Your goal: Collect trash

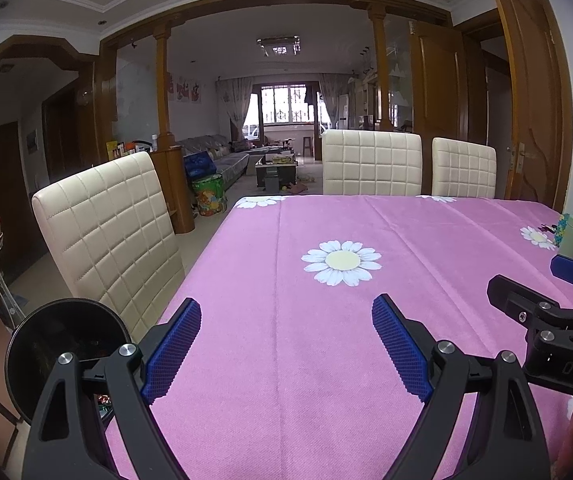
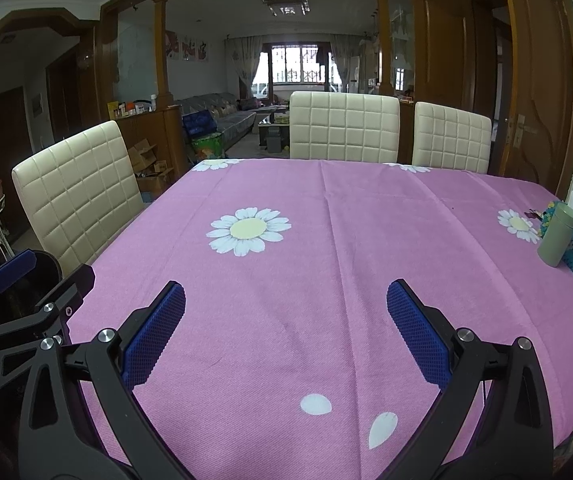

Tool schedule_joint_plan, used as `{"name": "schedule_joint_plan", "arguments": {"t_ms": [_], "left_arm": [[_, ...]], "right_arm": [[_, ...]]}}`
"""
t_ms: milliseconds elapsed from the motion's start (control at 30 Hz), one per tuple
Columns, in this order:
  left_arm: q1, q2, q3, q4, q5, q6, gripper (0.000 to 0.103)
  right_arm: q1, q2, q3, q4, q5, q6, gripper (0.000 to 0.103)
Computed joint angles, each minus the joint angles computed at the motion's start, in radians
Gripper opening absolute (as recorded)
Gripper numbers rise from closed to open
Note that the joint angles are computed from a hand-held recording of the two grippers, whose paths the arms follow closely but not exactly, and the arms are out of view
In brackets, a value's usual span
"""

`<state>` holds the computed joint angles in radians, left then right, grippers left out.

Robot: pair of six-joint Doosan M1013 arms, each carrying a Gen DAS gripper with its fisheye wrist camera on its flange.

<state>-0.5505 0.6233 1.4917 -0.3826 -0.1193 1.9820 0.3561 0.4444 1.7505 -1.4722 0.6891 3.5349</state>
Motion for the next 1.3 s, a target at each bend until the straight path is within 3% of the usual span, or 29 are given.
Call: {"name": "schedule_joint_plan", "arguments": {"t_ms": [167,1300], "left_arm": [[-0.002,0.000,-0.003,-0.050,0.005,0.044,0.085],[-0.001,0.000,-0.005,-0.036,0.010,0.035,0.085]], "right_arm": [[-0.002,-0.001,-0.001,0.006,-0.004,-0.006,0.099],[-0.001,0.002,-0.004,0.023,-0.014,-0.022,0.099]]}}
